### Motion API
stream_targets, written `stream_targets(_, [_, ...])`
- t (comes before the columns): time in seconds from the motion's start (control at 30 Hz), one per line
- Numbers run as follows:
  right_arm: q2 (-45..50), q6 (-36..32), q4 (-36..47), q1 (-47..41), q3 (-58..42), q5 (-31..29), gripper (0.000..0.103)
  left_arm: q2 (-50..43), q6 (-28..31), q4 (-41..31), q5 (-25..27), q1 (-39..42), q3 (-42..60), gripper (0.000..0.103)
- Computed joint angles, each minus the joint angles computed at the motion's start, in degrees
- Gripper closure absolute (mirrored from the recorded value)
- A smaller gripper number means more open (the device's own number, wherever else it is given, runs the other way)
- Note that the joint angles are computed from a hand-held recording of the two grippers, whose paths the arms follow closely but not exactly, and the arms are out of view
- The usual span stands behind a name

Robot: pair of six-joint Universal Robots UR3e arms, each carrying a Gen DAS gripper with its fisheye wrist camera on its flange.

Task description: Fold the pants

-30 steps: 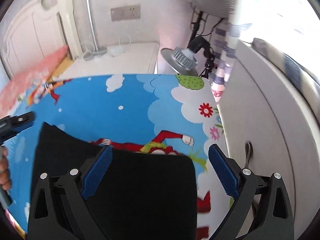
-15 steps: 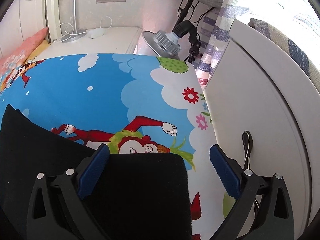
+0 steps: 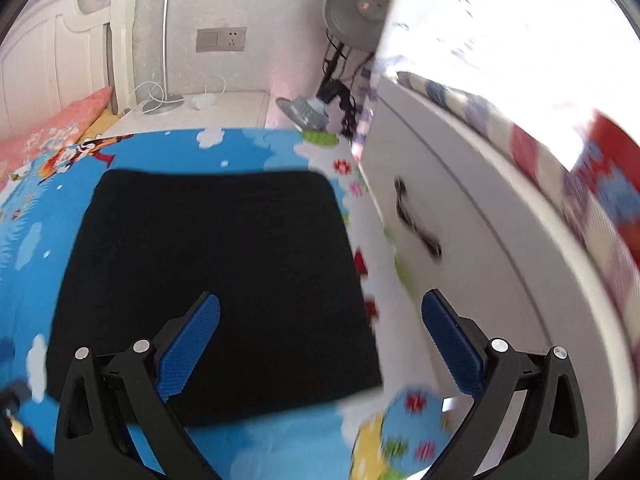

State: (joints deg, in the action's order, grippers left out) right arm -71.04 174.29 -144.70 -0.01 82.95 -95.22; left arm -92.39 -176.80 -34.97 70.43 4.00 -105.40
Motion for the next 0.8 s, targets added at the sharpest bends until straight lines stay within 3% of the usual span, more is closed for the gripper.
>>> stream_targets(0.03, [-3.2, 1.5, 1.0, -0.3, 3.6, 0.0, 0.005, -0.4, -1.3, -1.2, 1.3, -1.5, 2.7, 0.028])
stream_targets(0.07, [-4.6, 2.5, 1.6, -0.3, 5.2, -0.4, 0.005, -1.3, -2.3, -2.3, 2.7, -3.0, 5.3, 0.023])
stream_targets(0.13, [-8.7, 3.9, 2.3, -1.0, 9.5, 0.7, 0.005, -3.9, -3.5, -6.5, 5.1, -6.2, 11.9, 0.016])
stream_targets(0.27, [-11.7, 4.2, 0.7, -1.0, 12.8, 0.2, 0.005, -12.8, -6.0, -12.9, 15.1, -15.0, 27.9, 0.003])
stream_targets(0.33, [-12.6, 4.5, 1.2, -2.2, 13.2, 1.8, 0.005, -15.6, -7.7, -14.1, 17.2, -17.3, 32.8, 0.002])
stream_targets(0.4, [-13.7, 4.3, 0.9, -2.7, 13.8, 2.4, 0.005, -16.9, -9.8, -14.4, 15.9, -17.9, 35.5, 0.002])
stream_targets(0.5, [-13.8, 3.6, 0.1, -2.9, 13.8, 2.0, 0.005, -16.9, -10.9, -10.8, 15.0, -18.2, 34.5, 0.002])
stream_targets(0.6, [-14.3, 3.5, -0.1, -3.2, 14.4, 2.2, 0.005, -17.2, -12.7, -10.1, 17.9, -19.2, 34.7, 0.002])
stream_targets(0.8, [-14.7, 3.8, -0.4, -3.6, 14.8, 2.4, 0.005, -16.7, -13.3, -9.7, 18.7, -18.9, 34.3, 0.002])
